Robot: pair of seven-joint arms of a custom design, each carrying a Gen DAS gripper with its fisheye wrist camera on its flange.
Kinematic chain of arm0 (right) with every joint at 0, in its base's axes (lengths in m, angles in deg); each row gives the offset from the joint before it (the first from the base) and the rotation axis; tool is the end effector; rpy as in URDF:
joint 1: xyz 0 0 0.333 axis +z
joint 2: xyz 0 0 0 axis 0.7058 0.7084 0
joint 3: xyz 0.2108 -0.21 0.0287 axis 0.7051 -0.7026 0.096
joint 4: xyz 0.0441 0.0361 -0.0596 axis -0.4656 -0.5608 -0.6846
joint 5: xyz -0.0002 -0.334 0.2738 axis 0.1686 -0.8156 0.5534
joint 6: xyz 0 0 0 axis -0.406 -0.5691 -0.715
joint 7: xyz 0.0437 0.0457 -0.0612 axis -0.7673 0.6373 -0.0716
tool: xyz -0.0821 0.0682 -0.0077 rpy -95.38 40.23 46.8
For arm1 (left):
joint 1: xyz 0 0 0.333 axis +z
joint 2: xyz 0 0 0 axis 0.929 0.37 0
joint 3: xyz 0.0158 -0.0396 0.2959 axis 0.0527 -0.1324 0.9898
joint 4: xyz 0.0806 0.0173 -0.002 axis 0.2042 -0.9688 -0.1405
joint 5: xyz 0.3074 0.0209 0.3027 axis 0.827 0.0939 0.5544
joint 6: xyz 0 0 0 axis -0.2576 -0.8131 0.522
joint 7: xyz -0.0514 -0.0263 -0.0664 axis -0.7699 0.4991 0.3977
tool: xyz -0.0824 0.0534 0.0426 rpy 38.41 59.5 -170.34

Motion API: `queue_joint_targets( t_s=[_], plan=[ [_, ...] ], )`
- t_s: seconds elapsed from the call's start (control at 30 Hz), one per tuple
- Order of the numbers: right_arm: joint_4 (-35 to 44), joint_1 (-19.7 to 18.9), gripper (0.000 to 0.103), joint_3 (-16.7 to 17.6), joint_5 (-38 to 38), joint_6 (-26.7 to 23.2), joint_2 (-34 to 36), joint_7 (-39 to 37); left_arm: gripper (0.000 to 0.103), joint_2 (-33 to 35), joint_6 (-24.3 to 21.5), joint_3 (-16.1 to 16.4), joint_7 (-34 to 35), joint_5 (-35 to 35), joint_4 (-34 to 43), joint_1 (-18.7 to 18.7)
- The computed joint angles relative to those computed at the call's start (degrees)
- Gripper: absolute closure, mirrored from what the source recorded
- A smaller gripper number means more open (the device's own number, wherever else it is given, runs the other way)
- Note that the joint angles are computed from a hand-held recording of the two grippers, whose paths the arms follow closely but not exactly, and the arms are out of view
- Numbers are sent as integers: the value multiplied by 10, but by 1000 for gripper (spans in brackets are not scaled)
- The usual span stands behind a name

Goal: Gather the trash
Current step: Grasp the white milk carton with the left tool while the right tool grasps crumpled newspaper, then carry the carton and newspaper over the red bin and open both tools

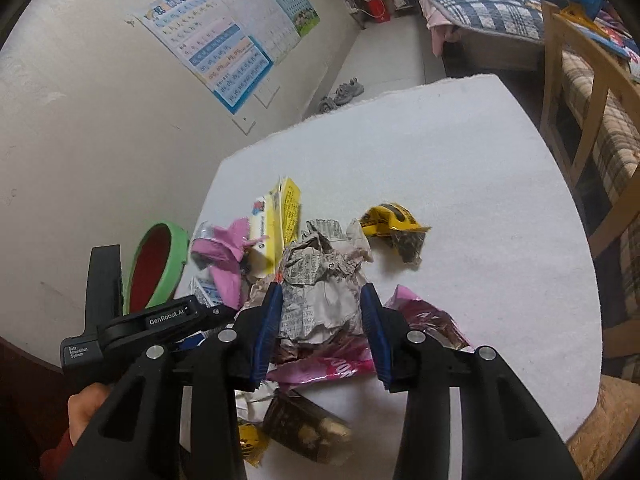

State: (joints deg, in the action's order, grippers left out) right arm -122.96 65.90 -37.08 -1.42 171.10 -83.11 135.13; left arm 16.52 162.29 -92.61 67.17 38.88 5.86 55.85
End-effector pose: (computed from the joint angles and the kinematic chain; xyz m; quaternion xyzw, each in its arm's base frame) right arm 0.5646 0.2930 0.7468 -0.5706 0.7381 -0.0450 0.3573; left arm 0.6469 -0.2652 0.7083 0.7660 -0.6031 0.2084 0.0779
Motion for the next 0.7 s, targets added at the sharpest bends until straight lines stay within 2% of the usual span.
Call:
queue_joint_targets(
  t_s=[0.07,0.37,0.7],
  plan=[
    [2,3,63,2,-12,5,-3,3,60,-31,20,1,18,2,-33,5],
    [25,16,63,9,-45,16,2,0,62,-147,79,8,96,39,-149,12],
    [81,37,63,13,-82,7,30,0,62,-198,119,14,116,71,-197,20]
  ],
)
